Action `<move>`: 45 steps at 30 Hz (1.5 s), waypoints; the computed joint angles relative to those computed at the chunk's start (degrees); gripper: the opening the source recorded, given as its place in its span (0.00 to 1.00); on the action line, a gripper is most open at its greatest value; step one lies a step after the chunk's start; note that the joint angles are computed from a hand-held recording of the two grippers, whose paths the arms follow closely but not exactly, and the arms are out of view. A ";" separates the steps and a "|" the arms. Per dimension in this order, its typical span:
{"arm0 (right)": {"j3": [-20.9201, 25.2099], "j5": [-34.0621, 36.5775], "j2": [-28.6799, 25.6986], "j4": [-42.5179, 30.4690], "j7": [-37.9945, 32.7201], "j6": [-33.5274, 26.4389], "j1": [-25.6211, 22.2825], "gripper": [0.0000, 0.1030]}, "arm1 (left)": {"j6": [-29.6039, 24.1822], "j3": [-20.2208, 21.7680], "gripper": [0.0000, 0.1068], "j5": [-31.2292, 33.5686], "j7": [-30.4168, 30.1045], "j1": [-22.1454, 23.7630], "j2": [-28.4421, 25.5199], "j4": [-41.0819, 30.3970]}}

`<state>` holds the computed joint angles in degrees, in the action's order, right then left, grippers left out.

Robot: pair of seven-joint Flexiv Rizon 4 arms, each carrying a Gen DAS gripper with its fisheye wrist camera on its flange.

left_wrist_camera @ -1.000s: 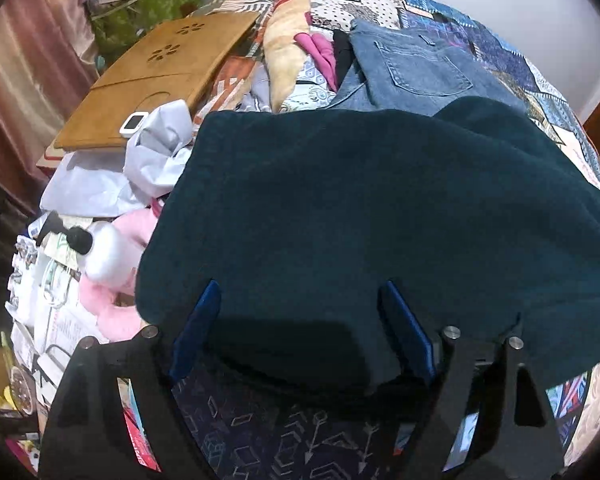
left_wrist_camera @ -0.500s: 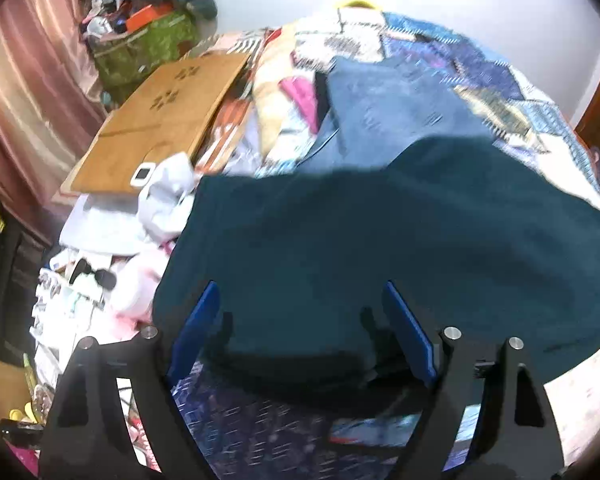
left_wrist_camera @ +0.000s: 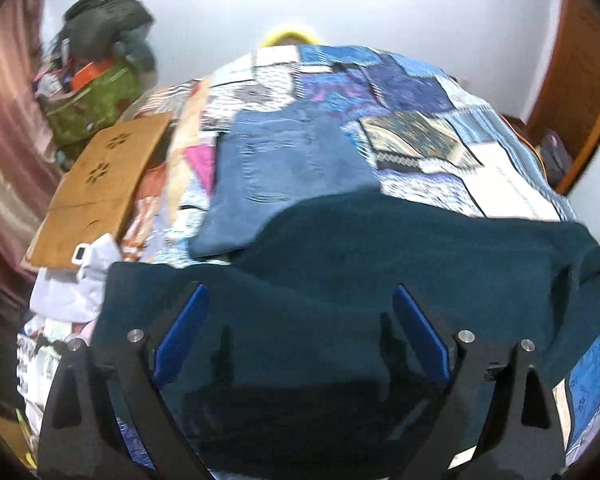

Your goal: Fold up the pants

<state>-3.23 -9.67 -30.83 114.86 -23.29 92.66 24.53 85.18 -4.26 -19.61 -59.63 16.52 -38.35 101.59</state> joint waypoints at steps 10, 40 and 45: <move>14.78 5.45 -6.72 -7.81 -2.37 -2.17 -12.67 0.70 | 4.22 9.23 0.91 7.50 -3.28 -10.01 -4.69 -1.79; -4.09 -5.14 -0.41 -2.27 -9.86 -6.97 -2.65 0.06 | -2.96 -3.20 0.92 1.02 5.27 -3.01 0.47 3.17; -0.48 -5.11 -0.81 -0.72 -9.66 -8.98 -5.35 0.11 | -2.28 -4.46 0.92 -0.48 6.35 -2.03 1.13 4.65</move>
